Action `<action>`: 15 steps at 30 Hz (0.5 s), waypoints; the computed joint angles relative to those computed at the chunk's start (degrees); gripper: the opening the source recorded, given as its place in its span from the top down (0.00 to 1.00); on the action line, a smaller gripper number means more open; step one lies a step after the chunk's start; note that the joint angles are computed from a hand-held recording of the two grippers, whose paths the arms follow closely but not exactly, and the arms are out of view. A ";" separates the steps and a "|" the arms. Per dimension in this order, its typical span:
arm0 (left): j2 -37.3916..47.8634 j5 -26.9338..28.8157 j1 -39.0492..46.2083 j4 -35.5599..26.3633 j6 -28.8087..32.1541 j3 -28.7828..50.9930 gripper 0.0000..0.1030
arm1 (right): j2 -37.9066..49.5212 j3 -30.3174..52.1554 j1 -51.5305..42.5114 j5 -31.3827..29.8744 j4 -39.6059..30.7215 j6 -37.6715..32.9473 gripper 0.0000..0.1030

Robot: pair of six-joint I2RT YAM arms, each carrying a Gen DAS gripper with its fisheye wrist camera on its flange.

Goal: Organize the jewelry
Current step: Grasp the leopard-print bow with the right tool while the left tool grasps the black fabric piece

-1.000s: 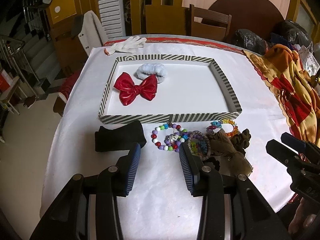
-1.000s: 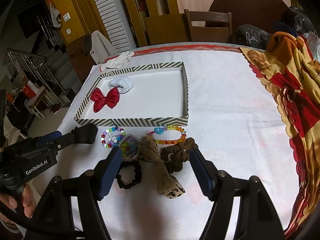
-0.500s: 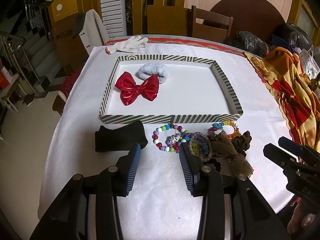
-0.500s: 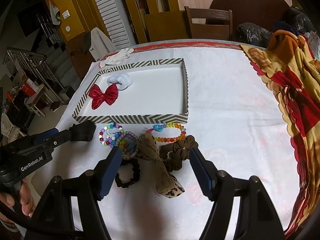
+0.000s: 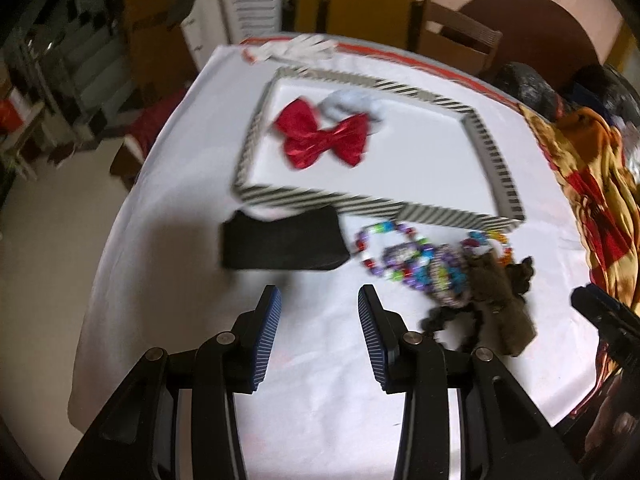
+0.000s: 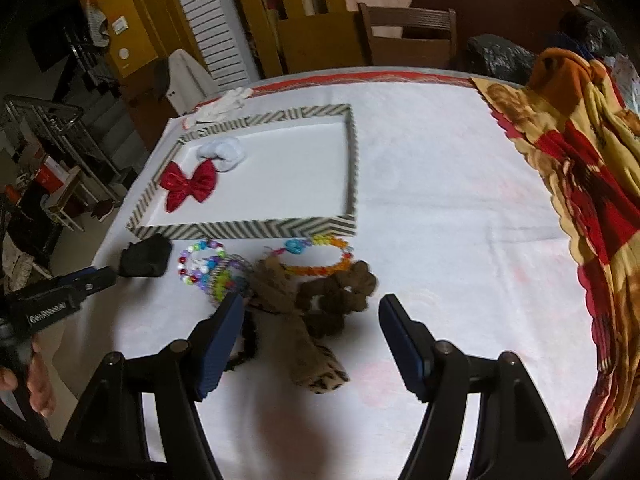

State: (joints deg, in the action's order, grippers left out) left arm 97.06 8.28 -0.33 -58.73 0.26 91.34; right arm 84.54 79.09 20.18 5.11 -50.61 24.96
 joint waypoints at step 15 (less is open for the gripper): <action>6.16 7.99 7.49 -1.88 -0.29 4.40 0.71 | -0.68 -6.11 -8.90 -4.42 2.70 1.11 0.29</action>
